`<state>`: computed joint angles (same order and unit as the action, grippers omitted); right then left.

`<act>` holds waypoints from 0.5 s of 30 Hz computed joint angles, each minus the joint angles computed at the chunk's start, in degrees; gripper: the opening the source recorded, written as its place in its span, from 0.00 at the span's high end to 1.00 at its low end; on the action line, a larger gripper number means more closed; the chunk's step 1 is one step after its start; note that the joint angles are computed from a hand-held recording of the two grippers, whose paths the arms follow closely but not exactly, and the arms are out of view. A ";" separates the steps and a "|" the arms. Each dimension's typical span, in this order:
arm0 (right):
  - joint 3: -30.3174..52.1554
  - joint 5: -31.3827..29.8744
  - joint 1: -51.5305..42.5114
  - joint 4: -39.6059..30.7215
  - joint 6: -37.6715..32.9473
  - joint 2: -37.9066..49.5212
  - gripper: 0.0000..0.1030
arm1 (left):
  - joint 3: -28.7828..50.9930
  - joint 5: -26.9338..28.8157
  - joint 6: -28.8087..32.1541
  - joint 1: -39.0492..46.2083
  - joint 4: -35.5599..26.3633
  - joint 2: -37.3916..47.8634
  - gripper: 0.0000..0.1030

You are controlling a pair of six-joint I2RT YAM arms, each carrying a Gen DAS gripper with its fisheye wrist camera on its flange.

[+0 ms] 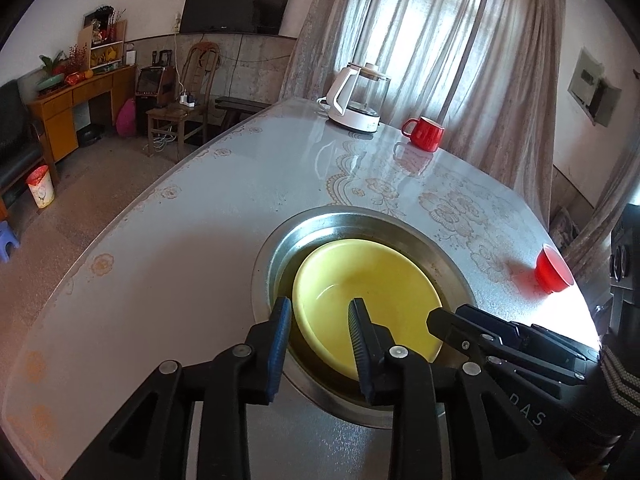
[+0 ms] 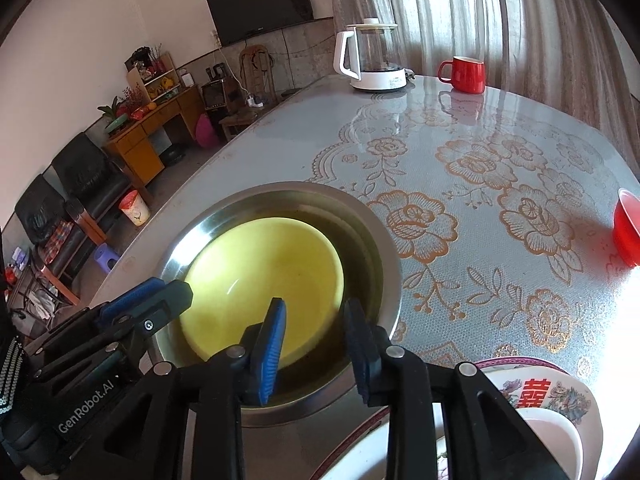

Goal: Organize plates and bowls
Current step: 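Open both tools to release the yellow bowl inside the basin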

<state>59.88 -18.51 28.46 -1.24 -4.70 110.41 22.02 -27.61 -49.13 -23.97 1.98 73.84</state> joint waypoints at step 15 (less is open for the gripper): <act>-6.92 7.07 1.08 6.22 -2.09 -6.55 0.69 | 0.00 -2.11 -3.42 -1.40 -3.46 -1.95 0.62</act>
